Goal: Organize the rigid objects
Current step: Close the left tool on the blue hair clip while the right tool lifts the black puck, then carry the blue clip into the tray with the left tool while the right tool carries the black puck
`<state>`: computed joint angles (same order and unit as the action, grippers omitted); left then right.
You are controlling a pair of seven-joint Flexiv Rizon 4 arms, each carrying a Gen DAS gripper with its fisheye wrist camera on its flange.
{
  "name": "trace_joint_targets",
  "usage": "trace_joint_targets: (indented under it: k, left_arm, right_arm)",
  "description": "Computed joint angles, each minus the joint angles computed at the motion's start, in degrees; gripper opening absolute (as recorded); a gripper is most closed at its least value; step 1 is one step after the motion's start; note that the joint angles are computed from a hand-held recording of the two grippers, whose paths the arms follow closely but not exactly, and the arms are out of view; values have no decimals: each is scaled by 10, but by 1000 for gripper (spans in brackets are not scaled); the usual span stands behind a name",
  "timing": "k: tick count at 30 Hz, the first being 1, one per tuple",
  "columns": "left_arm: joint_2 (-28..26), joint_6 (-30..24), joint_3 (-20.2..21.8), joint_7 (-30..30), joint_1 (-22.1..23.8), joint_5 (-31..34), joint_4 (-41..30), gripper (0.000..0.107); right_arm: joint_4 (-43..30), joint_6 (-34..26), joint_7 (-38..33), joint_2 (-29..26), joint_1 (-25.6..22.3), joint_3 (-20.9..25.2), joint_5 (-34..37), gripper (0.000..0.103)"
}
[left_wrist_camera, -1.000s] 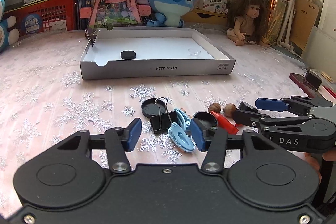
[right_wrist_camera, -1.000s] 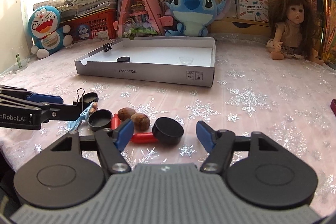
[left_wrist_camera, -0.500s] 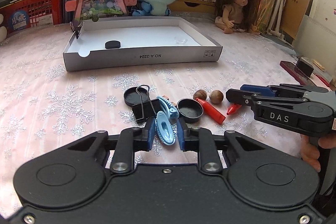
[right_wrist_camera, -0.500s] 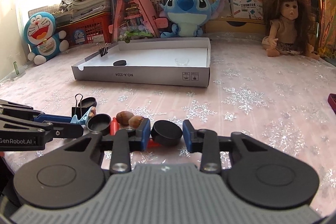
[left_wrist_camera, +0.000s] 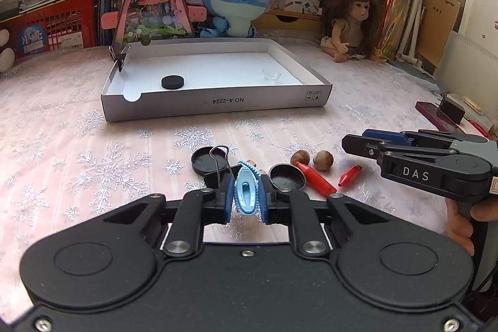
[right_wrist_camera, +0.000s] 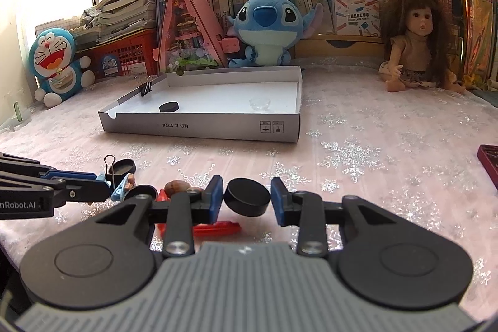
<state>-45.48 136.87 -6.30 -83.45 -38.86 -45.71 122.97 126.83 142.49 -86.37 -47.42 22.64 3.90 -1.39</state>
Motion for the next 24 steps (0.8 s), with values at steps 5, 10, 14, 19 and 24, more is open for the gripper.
trace_joint_targets:
  k: [5,10,14,19,24]
  left_arm:
    - [2,4,3,7,-5,-15,-3,15]
    - [1,8,1,13,-6,-30,-6,15]
    - [1,12,-1,16,-4,-38,-7,15]
    - [2,16,-3,20,0,-45,-10,15]
    - [6,14,-4,17,10,-42,-14,16]
  right_arm:
    - [-3,-1,-1,1,3,-3,8,38]
    - [-7,-4,-3,2,8,-6,17,38]
    - [-9,-6,-6,3,11,-8,21,38]
    - [-14,-13,-9,5,17,-11,32,38]
    - [-22,-28,-9,10,23,-16,42,38]
